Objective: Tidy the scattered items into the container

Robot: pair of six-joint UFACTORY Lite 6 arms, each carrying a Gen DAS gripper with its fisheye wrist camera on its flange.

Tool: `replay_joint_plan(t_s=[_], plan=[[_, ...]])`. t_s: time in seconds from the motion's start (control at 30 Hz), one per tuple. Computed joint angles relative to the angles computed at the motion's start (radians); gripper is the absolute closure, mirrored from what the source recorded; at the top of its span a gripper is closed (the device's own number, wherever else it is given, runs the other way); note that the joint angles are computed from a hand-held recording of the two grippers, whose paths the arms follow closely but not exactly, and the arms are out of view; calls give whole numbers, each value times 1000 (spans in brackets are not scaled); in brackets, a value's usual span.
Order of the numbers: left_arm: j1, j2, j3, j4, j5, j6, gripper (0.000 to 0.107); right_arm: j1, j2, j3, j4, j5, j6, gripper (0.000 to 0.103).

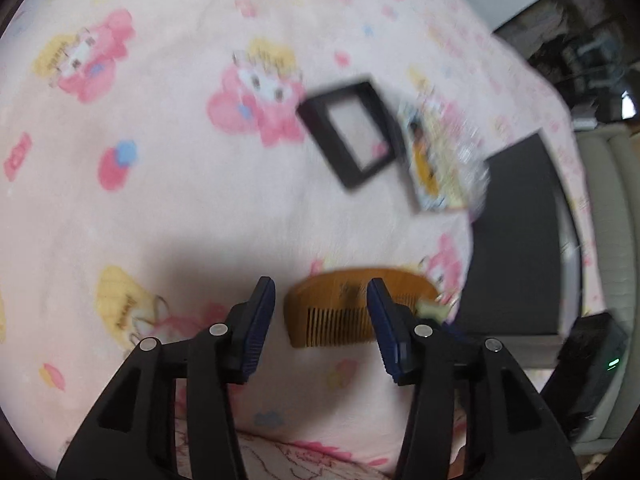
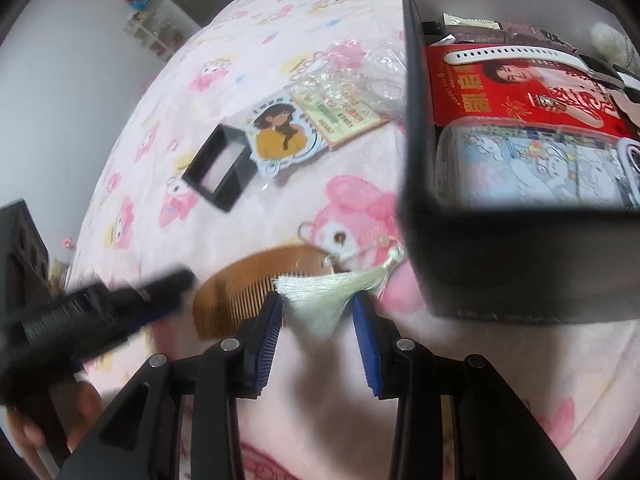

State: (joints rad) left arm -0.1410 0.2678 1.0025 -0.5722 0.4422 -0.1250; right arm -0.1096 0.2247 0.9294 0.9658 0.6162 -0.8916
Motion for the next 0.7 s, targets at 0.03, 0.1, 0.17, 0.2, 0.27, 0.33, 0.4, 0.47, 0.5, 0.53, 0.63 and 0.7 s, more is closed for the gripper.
replay_joint_plan(t_s=[0.03, 0.1, 0.17, 0.2, 0.27, 0.33, 0.4, 0.47, 0.5, 0.53, 0.63, 0.7], plan=[[2, 0, -4, -7, -2, 8, 58, 13, -3, -7, 21, -29, -16, 69], [18, 4, -9, -34, 1, 33, 58, 47, -7, -14, 37, -82, -43, 68], [31, 28, 0, -97, 28, 96, 58, 71, -7, -13, 35, -108, -52, 68], [36, 41, 9, -125, 46, 132, 56, 69, -7, -11, 37, -93, -56, 67], [45, 33, 5, -152, 54, 167, 54, 49, -13, -13, 49, -39, -76, 69], [54, 18, -14, -243, 66, 271, 54, 3, -23, -16, 56, 39, -103, 73], [57, 6, -38, -391, 103, 441, 58, -48, -63, -34, 61, 119, -127, 80], [44, -3, -57, -467, 129, 524, 60, -105, -111, -47, 18, 185, -146, 83], [33, -10, -69, -491, 133, 543, 60, -124, -123, -33, -9, 208, -151, 83], [26, -20, -83, -519, 135, 565, 60, -174, -165, -56, -42, 248, -175, 83], [29, -65, -119, -507, 100, 520, 60, -229, -233, -104, -80, 285, -175, 83], [43, -75, -128, -490, 90, 480, 59, -191, -241, -116, -61, 230, -142, 83]])
